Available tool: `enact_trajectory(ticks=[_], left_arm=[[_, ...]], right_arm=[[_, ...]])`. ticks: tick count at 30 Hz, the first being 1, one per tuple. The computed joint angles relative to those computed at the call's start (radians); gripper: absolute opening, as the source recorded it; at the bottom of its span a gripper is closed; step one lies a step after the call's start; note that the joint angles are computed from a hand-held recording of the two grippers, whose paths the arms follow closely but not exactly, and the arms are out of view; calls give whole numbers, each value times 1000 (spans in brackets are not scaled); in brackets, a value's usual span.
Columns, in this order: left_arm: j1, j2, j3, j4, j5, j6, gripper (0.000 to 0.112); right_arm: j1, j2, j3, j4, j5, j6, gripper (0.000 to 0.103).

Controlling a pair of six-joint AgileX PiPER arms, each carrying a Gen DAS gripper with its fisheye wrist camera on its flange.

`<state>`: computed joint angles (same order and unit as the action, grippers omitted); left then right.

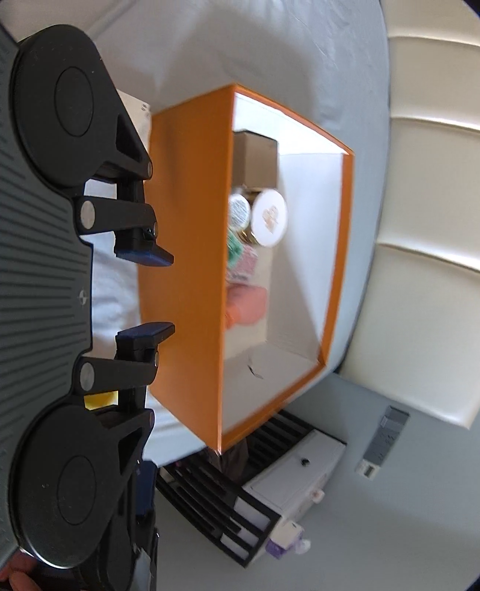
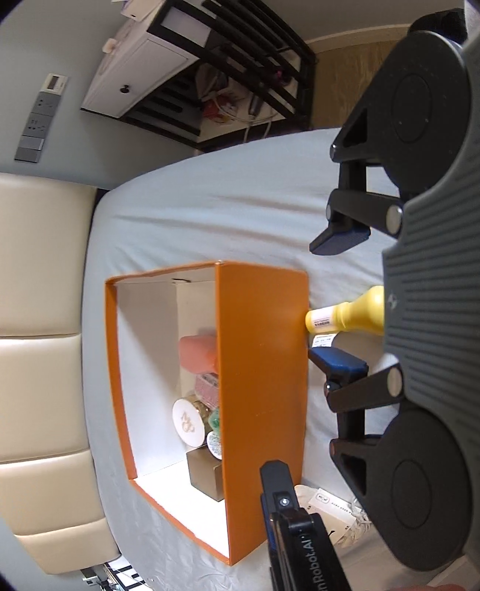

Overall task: Organize rigid objects
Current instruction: 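Withdraw both tools from the box toward the remaining items, then grasp the yellow bottle with right tool while left tool moves to the paper bag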

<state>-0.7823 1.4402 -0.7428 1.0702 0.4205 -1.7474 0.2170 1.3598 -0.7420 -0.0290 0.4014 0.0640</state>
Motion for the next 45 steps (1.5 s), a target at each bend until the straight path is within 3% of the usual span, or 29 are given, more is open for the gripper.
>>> enact_trajectory(ticks=[4, 7, 14, 20, 26, 35, 39, 42, 45], left_arm=[[52, 48, -17, -188, -2, 167, 39], [123, 53, -3, -400, -92, 370, 39], [179, 54, 34, -555, -185, 515, 39], [193, 92, 8, -664, -182, 635, 39], [206, 126, -4, -765, -185, 741, 39], [206, 173, -48, -828, -141, 821, 42], [211, 100, -37, -853, -101, 854, 42], [230, 28, -43, -879, -36, 886, 43], [245, -10, -77, -871, 80, 899, 49]], right_arm=[[26, 69, -37, -76, 45, 78, 55], [29, 111, -55, -75, 57, 83, 55], [-5, 176, -79, 22, 64, -23, 54], [-30, 236, -96, 130, 63, -150, 53], [-45, 259, -99, 256, 57, -297, 44], [-79, 286, -105, 437, 61, -500, 32], [-108, 279, -99, 555, 80, -629, 31], [-116, 250, -75, 630, 91, -729, 31], [-116, 226, -55, 681, 104, -804, 30]])
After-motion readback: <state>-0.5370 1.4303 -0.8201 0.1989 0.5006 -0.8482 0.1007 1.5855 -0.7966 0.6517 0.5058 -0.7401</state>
